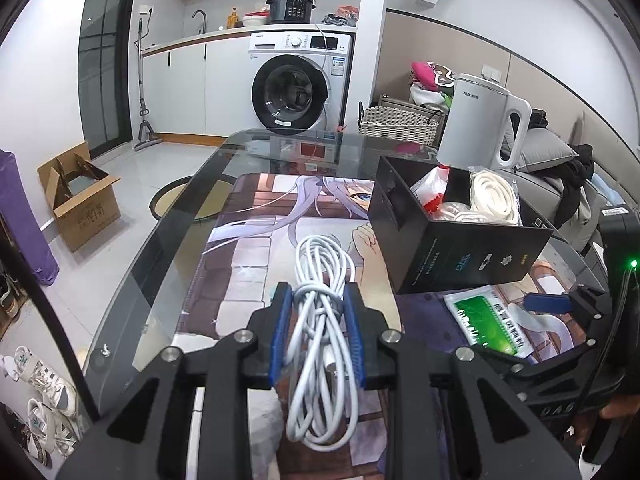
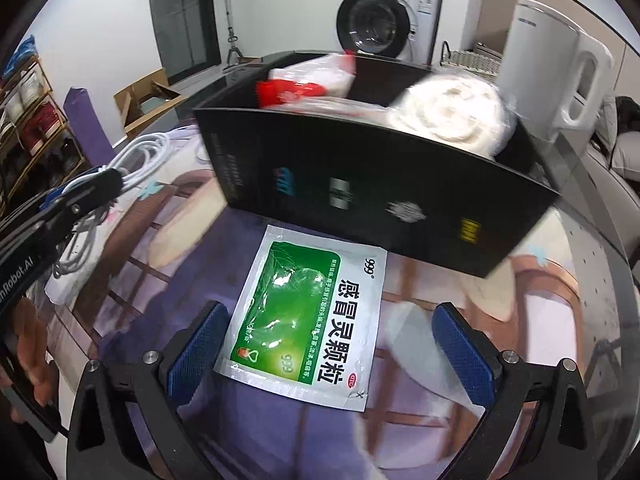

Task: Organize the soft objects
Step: 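Grasp the green medicine packet with the right gripper and lift while the left gripper holds the cable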

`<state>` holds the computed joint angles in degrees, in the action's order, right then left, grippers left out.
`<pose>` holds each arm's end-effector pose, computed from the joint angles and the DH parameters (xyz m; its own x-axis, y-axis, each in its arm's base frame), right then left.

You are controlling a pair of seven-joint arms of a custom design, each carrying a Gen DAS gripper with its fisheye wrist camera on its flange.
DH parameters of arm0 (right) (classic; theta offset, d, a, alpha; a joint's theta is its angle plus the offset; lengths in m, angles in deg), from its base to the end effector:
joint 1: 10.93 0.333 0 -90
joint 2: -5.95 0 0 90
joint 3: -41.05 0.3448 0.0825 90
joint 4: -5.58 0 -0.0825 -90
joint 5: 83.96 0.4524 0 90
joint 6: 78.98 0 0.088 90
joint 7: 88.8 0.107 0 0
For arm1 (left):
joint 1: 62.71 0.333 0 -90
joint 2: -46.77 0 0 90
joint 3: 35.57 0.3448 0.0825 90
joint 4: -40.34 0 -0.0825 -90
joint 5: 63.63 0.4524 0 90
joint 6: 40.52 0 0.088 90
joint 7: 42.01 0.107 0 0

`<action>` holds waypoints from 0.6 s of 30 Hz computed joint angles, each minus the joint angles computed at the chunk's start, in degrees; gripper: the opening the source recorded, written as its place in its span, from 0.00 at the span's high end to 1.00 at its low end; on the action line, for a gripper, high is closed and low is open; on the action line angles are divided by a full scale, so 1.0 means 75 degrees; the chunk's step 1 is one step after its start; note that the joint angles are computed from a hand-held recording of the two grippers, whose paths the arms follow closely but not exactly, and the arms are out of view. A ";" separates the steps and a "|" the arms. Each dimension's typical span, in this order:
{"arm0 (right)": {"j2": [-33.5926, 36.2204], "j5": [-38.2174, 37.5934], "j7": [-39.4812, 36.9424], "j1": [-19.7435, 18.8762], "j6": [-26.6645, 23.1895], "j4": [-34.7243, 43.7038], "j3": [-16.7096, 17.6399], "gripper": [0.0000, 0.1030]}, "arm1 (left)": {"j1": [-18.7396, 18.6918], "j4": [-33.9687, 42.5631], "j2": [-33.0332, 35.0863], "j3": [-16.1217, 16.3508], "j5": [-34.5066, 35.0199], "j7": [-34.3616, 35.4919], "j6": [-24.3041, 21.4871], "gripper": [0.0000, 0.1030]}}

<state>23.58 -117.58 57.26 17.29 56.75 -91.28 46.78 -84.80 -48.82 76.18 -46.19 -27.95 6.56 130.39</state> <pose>0.6301 0.4076 0.4589 -0.0614 -0.9970 0.0463 -0.8374 0.0262 -0.5460 0.6753 -0.4471 0.4509 -0.3954 -0.9103 0.1225 -0.5800 0.1440 -0.8018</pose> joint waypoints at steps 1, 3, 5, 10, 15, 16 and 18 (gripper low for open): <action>-0.0006 0.0019 -0.0039 -0.0018 0.0019 -0.0011 0.0001 0.01 | -0.0008 -0.0010 -0.0015 -0.0001 0.0004 0.0007 -0.0017 0.76; 0.0028 0.0056 -0.0107 -0.0041 0.0043 0.0023 0.0004 0.01 | -0.0003 0.0005 -0.0004 -0.0030 -0.0014 0.0050 -0.0050 0.76; 0.0097 0.0076 -0.0209 -0.0046 0.0076 0.0096 0.0007 0.01 | -0.0047 0.0023 0.0003 0.0000 0.0022 0.0055 -0.0080 0.76; 0.0093 0.0051 -0.0309 -0.0071 0.0345 0.0026 -0.0030 0.01 | -0.0038 0.0029 0.0017 -0.0036 0.0018 0.0140 -0.0067 0.76; -0.0434 -0.0148 -0.0308 -0.0128 0.0913 -0.0744 -0.0023 0.26 | -0.0052 0.0038 0.0034 -0.0034 0.0017 0.0214 -0.0040 0.76; -0.0466 -0.0141 -0.0380 -0.0154 0.0971 -0.0790 0.0001 0.27 | -0.0004 0.0041 0.0047 -0.0103 -0.0024 0.0298 -0.0041 0.76; -0.0563 -0.0094 -0.0511 -0.0214 0.1117 -0.0923 0.0034 0.32 | -0.0023 0.0029 0.0042 -0.0092 -0.0025 0.0321 -0.0017 0.76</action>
<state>19.36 -118.29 53.42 15.69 65.12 -98.21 47.03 -84.98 -48.61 76.49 -46.88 -28.14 8.97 130.27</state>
